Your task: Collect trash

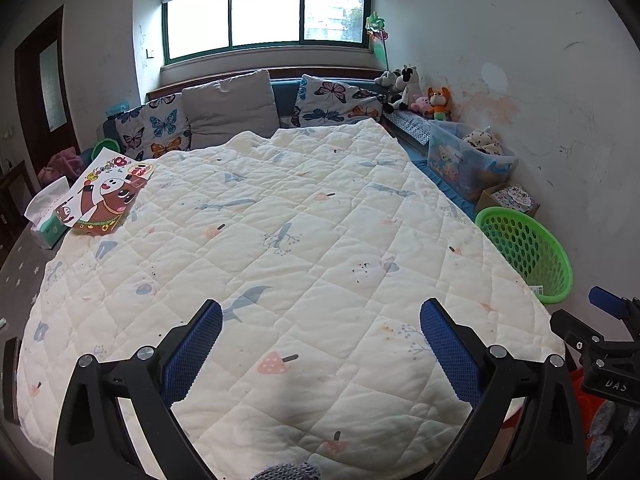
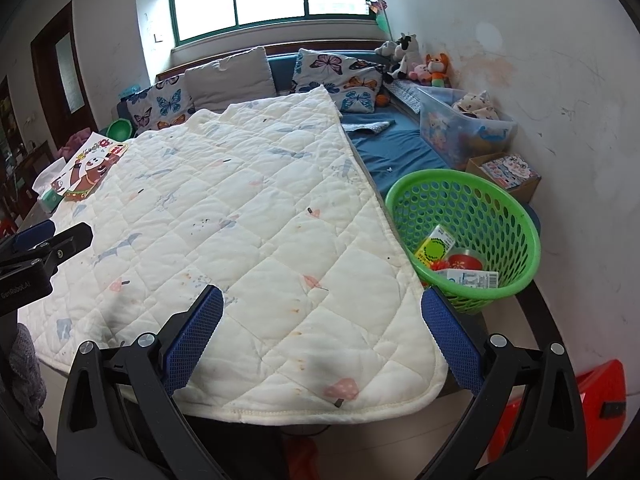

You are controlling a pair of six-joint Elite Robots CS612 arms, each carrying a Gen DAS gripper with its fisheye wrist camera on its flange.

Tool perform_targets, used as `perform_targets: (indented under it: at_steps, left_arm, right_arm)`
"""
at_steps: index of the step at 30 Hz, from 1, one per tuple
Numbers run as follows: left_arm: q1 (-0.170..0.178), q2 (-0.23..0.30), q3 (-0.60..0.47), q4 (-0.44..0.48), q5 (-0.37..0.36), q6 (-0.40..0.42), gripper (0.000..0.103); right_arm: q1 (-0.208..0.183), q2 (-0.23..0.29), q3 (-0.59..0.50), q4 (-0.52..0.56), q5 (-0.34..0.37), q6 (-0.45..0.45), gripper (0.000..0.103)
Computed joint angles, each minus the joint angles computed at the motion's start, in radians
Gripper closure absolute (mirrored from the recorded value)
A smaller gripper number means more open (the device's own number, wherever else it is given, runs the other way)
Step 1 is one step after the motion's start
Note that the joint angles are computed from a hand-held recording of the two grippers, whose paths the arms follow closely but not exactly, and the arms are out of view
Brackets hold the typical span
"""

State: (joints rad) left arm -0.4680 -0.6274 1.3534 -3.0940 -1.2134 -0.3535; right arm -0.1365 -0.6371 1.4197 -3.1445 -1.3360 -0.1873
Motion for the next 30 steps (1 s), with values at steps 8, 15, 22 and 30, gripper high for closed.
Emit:
perform_targets:
  at_steps: [8,15,22,30]
  left_arm:
    - [0.001,0.001,-0.001,0.000,-0.003,0.001,0.007]
    - [0.001,0.001,0.000,-0.002,0.002,-0.002,0.007]
    - [-0.001,0.003,0.003,-0.012,0.020,-0.001,0.007]
    - [-0.001,0.003,0.001,-0.001,0.025,-0.016,0.007]
  right_arm:
    - [0.001,0.000,-0.001,0.004,0.002,-0.001,0.004]
    - [0.000,0.001,-0.003,0.006,0.005,-0.002,0.004]
    - [0.001,0.003,-0.004,0.006,0.011,-0.004,0.004]
    - [0.000,0.005,-0.009,0.031,0.028,-0.014,0.004]
